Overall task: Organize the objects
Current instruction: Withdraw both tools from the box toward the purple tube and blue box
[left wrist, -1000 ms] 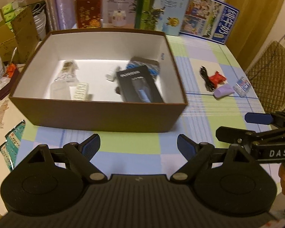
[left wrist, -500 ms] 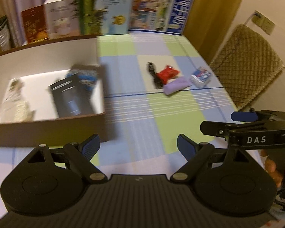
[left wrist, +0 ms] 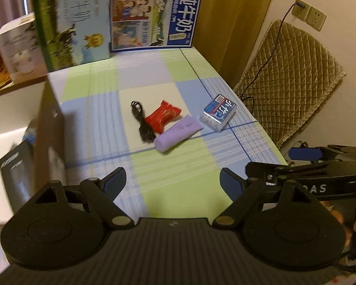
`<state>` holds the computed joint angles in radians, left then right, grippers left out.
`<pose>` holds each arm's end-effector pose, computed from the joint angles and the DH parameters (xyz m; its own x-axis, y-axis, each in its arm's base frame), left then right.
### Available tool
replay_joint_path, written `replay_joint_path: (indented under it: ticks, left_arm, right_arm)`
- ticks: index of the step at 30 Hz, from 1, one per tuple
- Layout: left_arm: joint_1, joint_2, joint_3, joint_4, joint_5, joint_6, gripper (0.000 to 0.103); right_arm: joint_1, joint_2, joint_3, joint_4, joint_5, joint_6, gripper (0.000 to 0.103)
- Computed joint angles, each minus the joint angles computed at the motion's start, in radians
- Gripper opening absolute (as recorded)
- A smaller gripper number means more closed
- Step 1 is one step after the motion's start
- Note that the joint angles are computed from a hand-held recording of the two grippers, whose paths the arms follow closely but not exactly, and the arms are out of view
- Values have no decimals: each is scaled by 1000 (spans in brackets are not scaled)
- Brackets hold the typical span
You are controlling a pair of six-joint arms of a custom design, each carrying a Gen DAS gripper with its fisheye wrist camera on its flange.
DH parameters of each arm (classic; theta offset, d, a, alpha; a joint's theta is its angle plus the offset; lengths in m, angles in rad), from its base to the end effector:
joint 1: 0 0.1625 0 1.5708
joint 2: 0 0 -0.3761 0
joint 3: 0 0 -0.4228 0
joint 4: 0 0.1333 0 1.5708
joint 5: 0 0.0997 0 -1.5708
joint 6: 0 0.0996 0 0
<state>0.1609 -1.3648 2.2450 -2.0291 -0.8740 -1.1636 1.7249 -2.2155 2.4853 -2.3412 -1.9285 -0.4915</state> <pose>-0.3691 -0.2597 0.0942 -0.7728 0.1823 -0.6079 0.4820 0.7916 -0.3754 0.1454 -0.2949 0.3164 -0.7752 -0.3895 0.4973 -0.5677 0.7748 -0.2782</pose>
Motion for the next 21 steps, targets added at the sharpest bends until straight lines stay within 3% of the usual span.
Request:
replay_joint_path:
  ticks: [5, 12, 18, 21]
  left_arm:
    - [83, 102, -26, -140, 24, 149, 68]
    - [189, 236, -71, -325, 21, 371, 58]
    - [256, 334, -129, -374, 25, 528, 57]
    - [293, 369, -156, -398, 14, 604, 48]
  right_arm:
    - [-56, 90, -22, -114, 11, -26, 98]
    - [-102, 201, -69, -194, 15, -33, 97]
    - [-130, 260, -97, -215, 10, -21, 97]
    - [-143, 280, -106, -223, 6, -16, 97]
